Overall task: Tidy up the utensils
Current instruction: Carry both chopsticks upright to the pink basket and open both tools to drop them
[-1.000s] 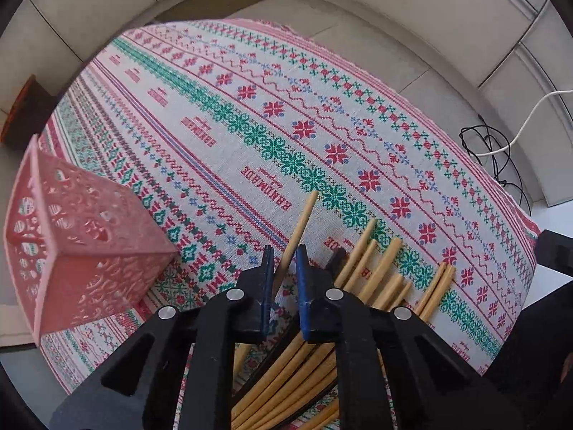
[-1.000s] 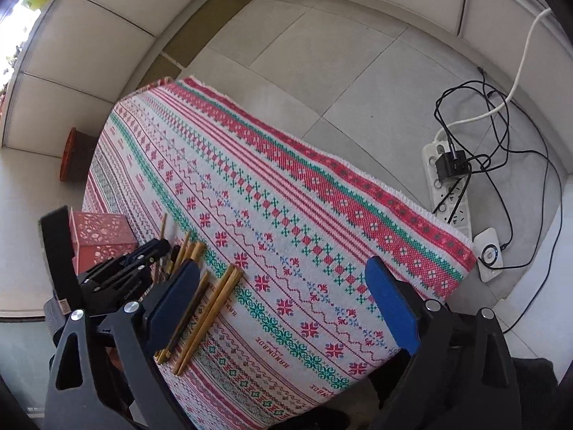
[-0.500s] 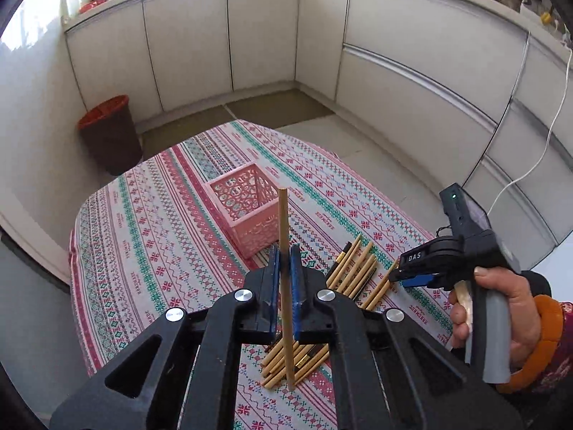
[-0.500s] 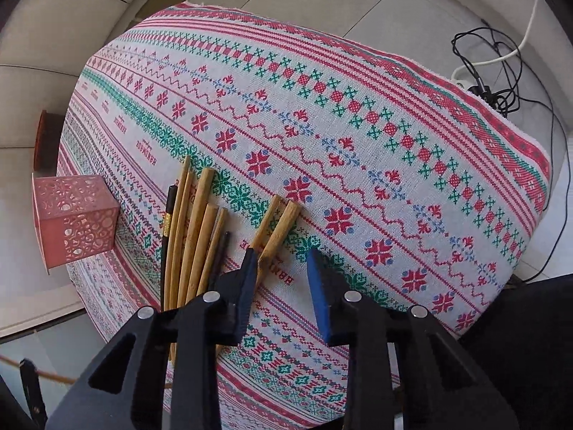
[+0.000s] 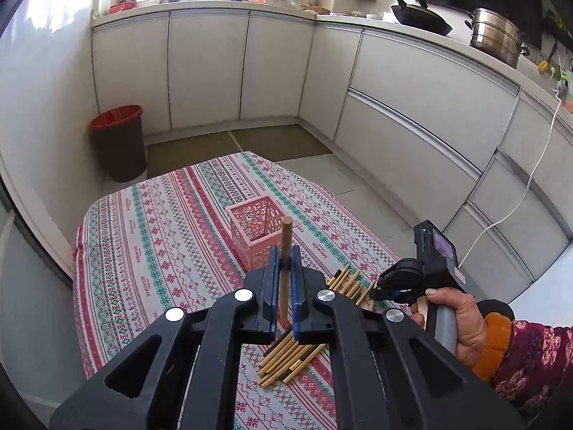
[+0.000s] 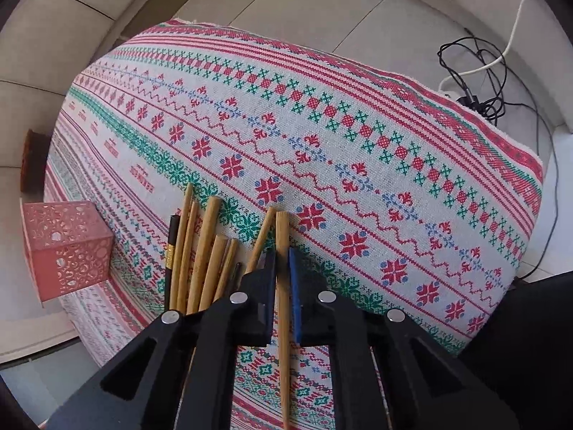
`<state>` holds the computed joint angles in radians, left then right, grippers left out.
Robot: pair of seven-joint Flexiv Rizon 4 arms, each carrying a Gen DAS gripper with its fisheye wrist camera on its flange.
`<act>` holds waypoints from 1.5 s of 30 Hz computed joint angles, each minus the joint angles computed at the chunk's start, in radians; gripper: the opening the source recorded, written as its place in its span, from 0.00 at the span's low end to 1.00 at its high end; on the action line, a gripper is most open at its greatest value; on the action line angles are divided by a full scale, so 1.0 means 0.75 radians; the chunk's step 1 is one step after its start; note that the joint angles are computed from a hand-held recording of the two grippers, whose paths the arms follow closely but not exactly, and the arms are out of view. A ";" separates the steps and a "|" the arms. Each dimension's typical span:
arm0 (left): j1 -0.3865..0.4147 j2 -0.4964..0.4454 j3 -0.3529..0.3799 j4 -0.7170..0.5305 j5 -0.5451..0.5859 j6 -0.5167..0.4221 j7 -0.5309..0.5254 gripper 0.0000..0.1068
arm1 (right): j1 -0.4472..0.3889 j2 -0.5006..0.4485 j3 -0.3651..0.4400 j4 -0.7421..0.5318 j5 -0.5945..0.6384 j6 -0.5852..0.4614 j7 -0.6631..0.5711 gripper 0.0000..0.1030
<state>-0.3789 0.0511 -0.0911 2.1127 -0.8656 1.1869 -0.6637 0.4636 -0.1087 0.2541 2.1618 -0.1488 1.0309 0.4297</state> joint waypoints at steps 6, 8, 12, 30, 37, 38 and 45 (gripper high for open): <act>-0.009 0.033 0.006 0.021 -0.005 0.003 -0.029 0.05 | 0.003 0.143 -0.004 0.103 -0.394 0.104 0.121 0.07; -0.011 0.042 0.007 0.025 0.014 0.017 -0.058 0.05 | -0.003 0.207 0.019 0.080 -0.486 0.051 0.081 0.07; -0.023 0.059 0.012 0.019 0.002 0.040 -0.108 0.05 | -0.017 0.323 0.074 0.008 -0.586 -0.076 -0.018 0.07; 0.058 -0.260 -0.064 -0.468 0.454 0.186 -0.576 0.05 | -0.247 0.223 -0.024 -0.353 -1.087 0.071 -0.205 0.07; 0.119 -0.364 -0.118 -0.476 0.541 0.237 -0.661 0.06 | -0.217 0.083 -0.108 -0.391 -1.170 0.182 -0.199 0.07; 0.131 -0.358 -0.132 -0.456 0.513 0.255 -0.647 0.06 | -0.208 0.069 -0.115 -0.400 -1.166 0.180 -0.212 0.07; 0.166 -0.277 -0.187 -0.377 0.279 0.352 -0.496 0.27 | -0.137 0.003 -0.147 -0.467 -1.197 0.109 -0.286 0.07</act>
<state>-0.2543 -0.1566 -0.2311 1.8301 -0.6563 1.4507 -1.0358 0.3606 -0.1066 0.1437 1.8119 -1.0463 1.1123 0.2154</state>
